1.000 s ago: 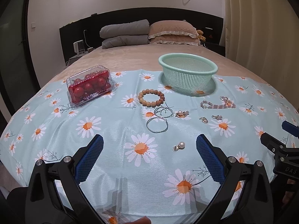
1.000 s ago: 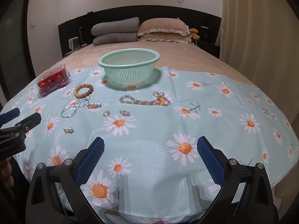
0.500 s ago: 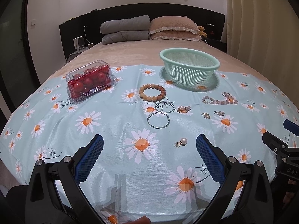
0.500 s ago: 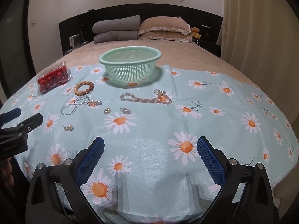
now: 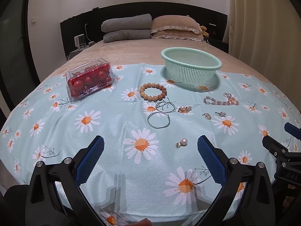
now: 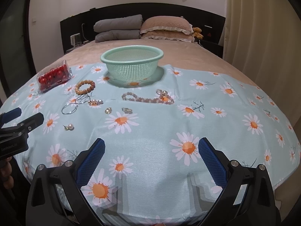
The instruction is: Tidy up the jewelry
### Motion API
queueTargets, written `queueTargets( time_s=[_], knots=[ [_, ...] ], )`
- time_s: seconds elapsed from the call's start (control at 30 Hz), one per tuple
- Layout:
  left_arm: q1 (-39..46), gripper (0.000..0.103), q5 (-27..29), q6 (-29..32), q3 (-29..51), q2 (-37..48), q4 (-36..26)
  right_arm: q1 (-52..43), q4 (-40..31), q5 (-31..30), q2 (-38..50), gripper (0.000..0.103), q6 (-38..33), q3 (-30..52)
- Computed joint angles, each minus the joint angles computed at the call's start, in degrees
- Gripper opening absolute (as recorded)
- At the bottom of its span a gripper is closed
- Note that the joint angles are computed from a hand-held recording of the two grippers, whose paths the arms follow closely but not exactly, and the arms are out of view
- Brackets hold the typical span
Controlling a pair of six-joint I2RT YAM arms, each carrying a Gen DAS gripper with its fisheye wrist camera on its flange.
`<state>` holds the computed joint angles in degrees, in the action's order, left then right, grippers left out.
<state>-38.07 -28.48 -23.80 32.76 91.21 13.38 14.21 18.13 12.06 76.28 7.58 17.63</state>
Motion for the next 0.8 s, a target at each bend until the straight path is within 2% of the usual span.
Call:
queueTargets(
  time_s=[0.53,0.8],
  knots=[
    [0.12,0.097,1.30,-0.17,1.08,1.26,-1.35,0.31,0.01,0.35,0.64,0.095,0.12,0.20],
    [0.26,0.097,0.99,0.88,3.90,5.03,-3.55,0.41,0.22,0.48,1.91,0.095,-0.54,0.54]
  ],
)
